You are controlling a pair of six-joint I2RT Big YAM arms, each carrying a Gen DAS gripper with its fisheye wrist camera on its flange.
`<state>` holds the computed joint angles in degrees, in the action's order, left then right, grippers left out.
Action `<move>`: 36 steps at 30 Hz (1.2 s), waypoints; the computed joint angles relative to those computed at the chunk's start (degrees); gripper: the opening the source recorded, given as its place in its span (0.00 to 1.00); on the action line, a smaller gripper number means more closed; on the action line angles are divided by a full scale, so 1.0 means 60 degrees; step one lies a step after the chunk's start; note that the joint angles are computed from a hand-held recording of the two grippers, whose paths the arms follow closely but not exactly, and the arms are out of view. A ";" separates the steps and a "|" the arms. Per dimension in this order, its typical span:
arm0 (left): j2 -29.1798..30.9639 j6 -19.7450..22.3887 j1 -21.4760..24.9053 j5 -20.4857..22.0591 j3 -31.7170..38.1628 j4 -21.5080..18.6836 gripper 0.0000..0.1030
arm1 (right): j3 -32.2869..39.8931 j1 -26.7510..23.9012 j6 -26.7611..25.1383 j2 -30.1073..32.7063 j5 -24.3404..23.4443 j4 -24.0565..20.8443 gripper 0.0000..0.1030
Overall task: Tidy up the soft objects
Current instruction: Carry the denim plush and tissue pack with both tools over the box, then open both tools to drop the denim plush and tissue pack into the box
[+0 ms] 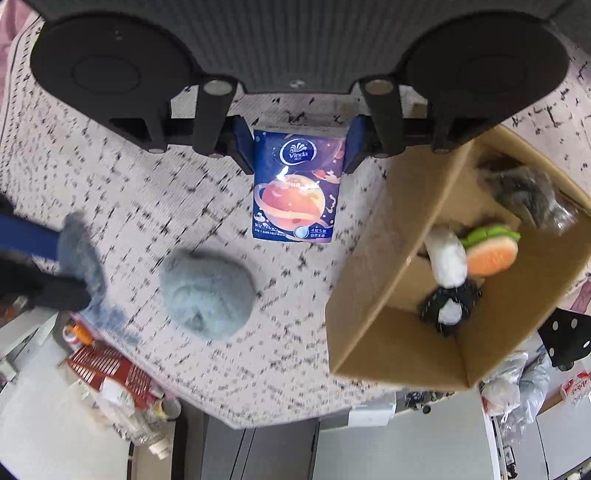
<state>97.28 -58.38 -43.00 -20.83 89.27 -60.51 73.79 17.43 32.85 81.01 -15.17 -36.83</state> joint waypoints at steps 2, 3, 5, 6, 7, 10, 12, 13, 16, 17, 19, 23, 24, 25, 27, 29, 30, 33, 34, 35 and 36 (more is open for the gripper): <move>-0.0120 0.0007 0.0020 -0.0053 0.0015 0.0021 0.47 | 0.0000 0.0054 -0.0066 -0.0013 0.0049 0.0040 0.27; -0.0192 0.0012 0.0029 -0.0067 0.0018 0.0022 0.47 | -0.0009 0.0078 -0.0073 -0.0022 0.0061 0.0086 0.27; -0.0369 0.0059 0.0058 -0.0097 -0.0006 0.0057 0.47 | -0.0023 0.0136 -0.0096 -0.0047 0.0029 0.0225 0.27; -0.0432 0.0097 0.0074 -0.0117 -0.0010 0.0087 0.47 | -0.0047 0.0180 -0.0111 -0.0080 0.0017 0.0313 0.27; -0.0541 0.0148 0.0092 -0.0135 -0.0045 0.0142 0.47 | -0.0078 0.0229 -0.0137 -0.0114 -0.0002 0.0418 0.27; -0.0867 0.0283 0.0159 -0.0180 -0.0177 0.0372 0.47 | -0.0144 0.0409 -0.0227 -0.0213 -0.0055 0.0716 0.27; -0.1116 0.0350 0.0226 -0.0213 -0.0275 0.0499 0.47 | -0.0194 0.0544 -0.0260 -0.0281 -0.0066 0.0929 0.27; -0.1230 0.0385 0.0273 -0.0220 -0.0323 0.0544 0.48 | -0.0203 0.0609 -0.0238 -0.0293 -0.0055 0.1012 0.27; -0.1619 0.0601 0.0439 -0.0335 -0.0487 0.0659 0.48 | -0.0161 0.0794 -0.0189 -0.0279 -0.0089 0.1214 0.27; -0.1733 0.0686 0.0504 -0.0354 -0.0557 0.0731 0.48 | -0.0145 0.0865 -0.0213 -0.0264 -0.0094 0.1288 0.27; -0.1981 0.0755 0.0669 -0.0456 -0.0677 0.0761 0.48 | -0.0097 0.1001 -0.0243 -0.0217 -0.0101 0.1379 0.27; -0.2388 0.0835 0.1021 -0.0564 -0.0981 0.0909 0.48 | -0.0003 0.1271 -0.0312 -0.0065 -0.0010 0.1457 0.27; -0.2463 0.0858 0.1098 -0.0523 -0.1056 0.0952 0.48 | 0.0030 0.1338 -0.0324 -0.0024 0.0018 0.1434 0.27; -0.2545 0.0885 0.1200 -0.0456 -0.1145 0.0995 0.48 | 0.0071 0.1397 -0.0354 0.0027 0.0012 0.1410 0.27; -0.2697 0.0879 0.1348 -0.0386 -0.1315 0.1014 0.48 | 0.0152 0.1512 -0.0434 0.0115 0.0072 0.1387 0.27; -0.2833 0.0820 0.1483 -0.0329 -0.1480 0.0991 0.48 | 0.0240 0.1633 -0.0508 0.0204 0.0150 0.1362 0.27; -0.2892 0.0799 0.1539 -0.0277 -0.1565 0.0991 0.49 | 0.0271 0.1685 -0.0518 0.0230 0.0187 0.1346 0.27; -0.3071 0.0786 0.1703 -0.0047 -0.1788 0.0926 0.49 | 0.0393 0.1827 -0.0496 0.0376 0.0284 0.1326 0.27; -0.3098 0.0807 0.1757 0.0075 -0.1809 0.0860 0.51 | 0.0427 0.1870 -0.0486 0.0422 0.0309 0.1323 0.27; -0.3139 0.0831 0.1806 0.0187 -0.1826 0.0778 0.52 | 0.0472 0.1905 -0.0483 0.0474 0.0305 0.1302 0.27; -0.3147 0.0852 0.1837 0.0254 -0.1809 0.0686 0.54 | 0.0509 0.1932 -0.0481 0.0531 0.0289 0.1300 0.27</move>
<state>78.39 -53.26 -31.98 -19.31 78.42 -56.39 76.84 29.02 29.96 84.20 -13.44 -29.02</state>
